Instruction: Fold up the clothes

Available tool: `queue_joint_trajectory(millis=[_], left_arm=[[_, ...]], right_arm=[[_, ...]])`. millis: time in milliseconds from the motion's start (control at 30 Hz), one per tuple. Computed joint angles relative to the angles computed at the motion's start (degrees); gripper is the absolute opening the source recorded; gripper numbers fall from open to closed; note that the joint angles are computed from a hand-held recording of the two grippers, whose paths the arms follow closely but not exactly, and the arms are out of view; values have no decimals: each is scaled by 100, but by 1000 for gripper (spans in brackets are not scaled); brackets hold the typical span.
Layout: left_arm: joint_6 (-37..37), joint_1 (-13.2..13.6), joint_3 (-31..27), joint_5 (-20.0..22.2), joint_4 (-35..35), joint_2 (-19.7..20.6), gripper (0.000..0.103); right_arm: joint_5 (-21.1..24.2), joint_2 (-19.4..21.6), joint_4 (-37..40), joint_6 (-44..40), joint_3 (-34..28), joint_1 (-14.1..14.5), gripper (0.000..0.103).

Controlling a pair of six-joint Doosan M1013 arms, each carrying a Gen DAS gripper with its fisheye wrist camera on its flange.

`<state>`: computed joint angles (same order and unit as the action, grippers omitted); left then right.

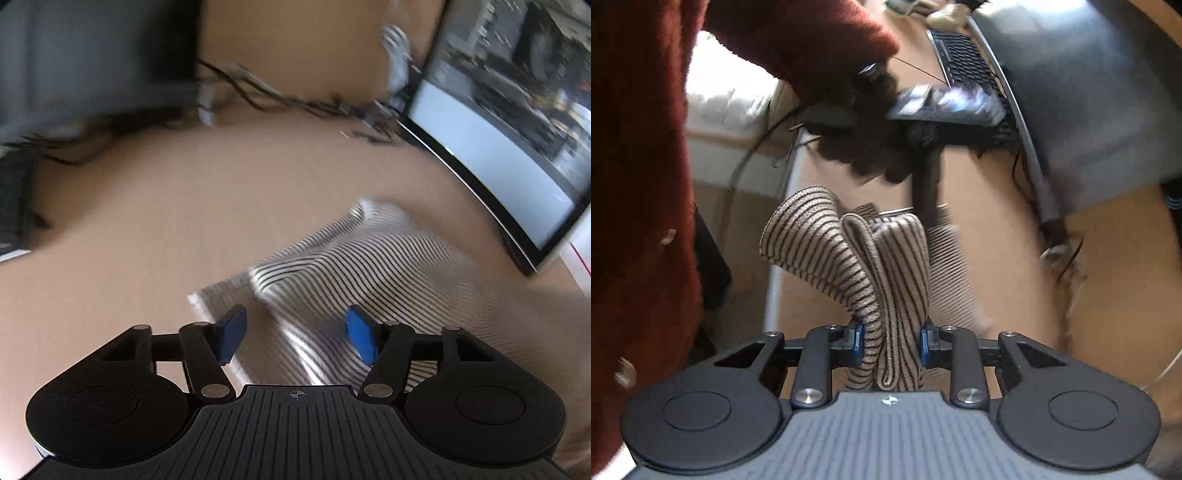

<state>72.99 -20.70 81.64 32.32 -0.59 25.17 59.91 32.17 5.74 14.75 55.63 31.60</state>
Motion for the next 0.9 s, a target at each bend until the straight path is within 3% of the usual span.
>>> queue_joint_trajectory(millis=[133,233,333,467,600,733,800,833,900], left_arm=[[936,81,208,-362,-787,-52,66],[1358,350,412,-465,-1941,-186,53],[1682,605,801,-734,-2912,-459,63],[2081,750,1052,-931,-3312,-740,81],[3417,794,932,-665,-4273,-739,95],[3075,570,598,-374,-3018,-516,95],[2576,494,433,-263,-2275,-392,93],[2310,461,351,-201,-1913,-328,93],[2147,467,242,-126,-1763,-243,94]], right_arm=[[762,896,74,-541,-1386,31,28],[996,1468,114,-1014,-2018,35,30],[1302,2002,78,-847,-2733,72,34],[1586,2495,156,-241,-3543,59,46],[887,2120,0,506,-2800,89,55],[-45,1582,-264,1394,-1911,101,74],[-525,1321,-405,2024,-1519,87,91],[-804,1187,-443,2417,-1299,56,95],[-1311,968,-587,3271,-908,-11,102]])
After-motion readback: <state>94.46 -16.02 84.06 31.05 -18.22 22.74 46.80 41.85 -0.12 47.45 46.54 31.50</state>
